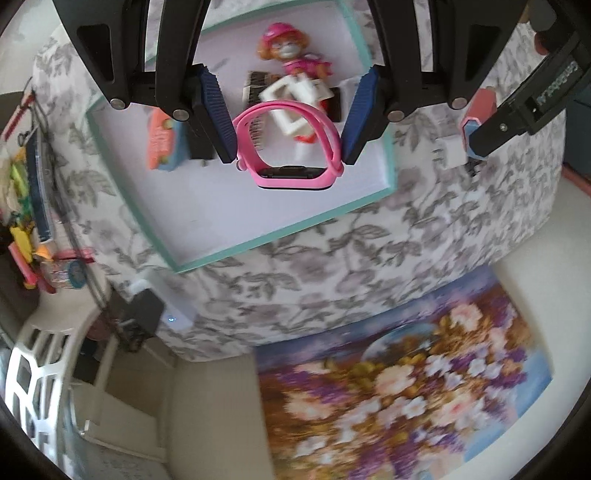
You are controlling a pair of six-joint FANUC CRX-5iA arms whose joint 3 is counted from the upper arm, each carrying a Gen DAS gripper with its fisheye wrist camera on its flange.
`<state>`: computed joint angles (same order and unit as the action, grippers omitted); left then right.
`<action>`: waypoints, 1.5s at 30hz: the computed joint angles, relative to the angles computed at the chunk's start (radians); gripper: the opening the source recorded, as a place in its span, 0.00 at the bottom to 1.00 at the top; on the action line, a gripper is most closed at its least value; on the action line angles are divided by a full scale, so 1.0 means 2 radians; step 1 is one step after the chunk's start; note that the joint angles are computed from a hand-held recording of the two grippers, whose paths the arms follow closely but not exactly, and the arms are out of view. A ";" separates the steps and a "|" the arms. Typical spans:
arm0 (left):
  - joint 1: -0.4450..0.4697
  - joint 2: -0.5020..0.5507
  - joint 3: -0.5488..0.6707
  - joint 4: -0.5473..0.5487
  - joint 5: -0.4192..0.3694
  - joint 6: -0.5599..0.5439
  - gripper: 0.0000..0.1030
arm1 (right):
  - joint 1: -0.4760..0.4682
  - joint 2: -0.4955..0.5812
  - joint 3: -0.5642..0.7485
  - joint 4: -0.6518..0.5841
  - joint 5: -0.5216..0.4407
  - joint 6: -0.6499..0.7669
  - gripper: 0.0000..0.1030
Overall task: Organize rigid objects
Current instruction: 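Carry the knife and strap into the tray and open both grippers, then move both open grippers back toward the white plug and black toy car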
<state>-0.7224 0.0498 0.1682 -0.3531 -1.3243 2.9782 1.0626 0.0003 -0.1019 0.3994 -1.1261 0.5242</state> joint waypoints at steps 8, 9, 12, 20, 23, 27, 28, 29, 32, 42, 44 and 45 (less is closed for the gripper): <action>0.003 0.043 0.027 0.026 0.034 -0.038 0.71 | -0.029 -0.007 -0.015 0.002 -0.007 -0.001 0.59; 0.003 0.050 0.033 0.027 0.030 -0.043 0.71 | -0.032 -0.007 -0.017 0.002 -0.008 -0.001 0.59; 0.002 0.062 0.038 0.032 0.037 -0.052 0.71 | -0.041 -0.008 -0.021 0.000 -0.011 0.000 0.60; 0.009 0.078 0.038 0.046 0.069 -0.072 0.71 | -0.063 -0.012 -0.030 -0.010 -0.012 -0.001 0.60; 0.009 0.086 0.046 0.043 0.072 -0.081 0.71 | -0.067 -0.012 -0.030 -0.011 -0.012 0.000 0.60; 0.010 0.096 0.054 0.040 0.074 -0.092 0.72 | -0.074 -0.009 -0.030 -0.015 -0.012 0.001 0.60; 0.010 0.098 0.055 0.041 0.075 -0.095 0.72 | -0.076 -0.007 -0.030 -0.017 -0.012 0.003 0.60; 0.011 0.100 0.056 0.042 0.077 -0.098 0.72 | -0.077 -0.005 -0.029 -0.020 -0.013 0.005 0.60; 0.012 0.106 0.057 0.045 0.079 -0.104 0.71 | -0.082 0.002 -0.026 -0.029 -0.015 0.013 0.61; 0.020 0.104 0.052 0.057 0.073 -0.109 0.71 | -0.081 0.007 -0.023 -0.028 -0.017 0.016 0.61; 0.022 0.099 0.049 0.057 0.068 -0.103 0.71 | -0.080 0.007 -0.021 -0.025 -0.018 0.016 0.61; 0.022 0.098 0.049 0.056 0.063 -0.101 0.71 | -0.078 0.007 -0.021 -0.025 -0.019 0.017 0.61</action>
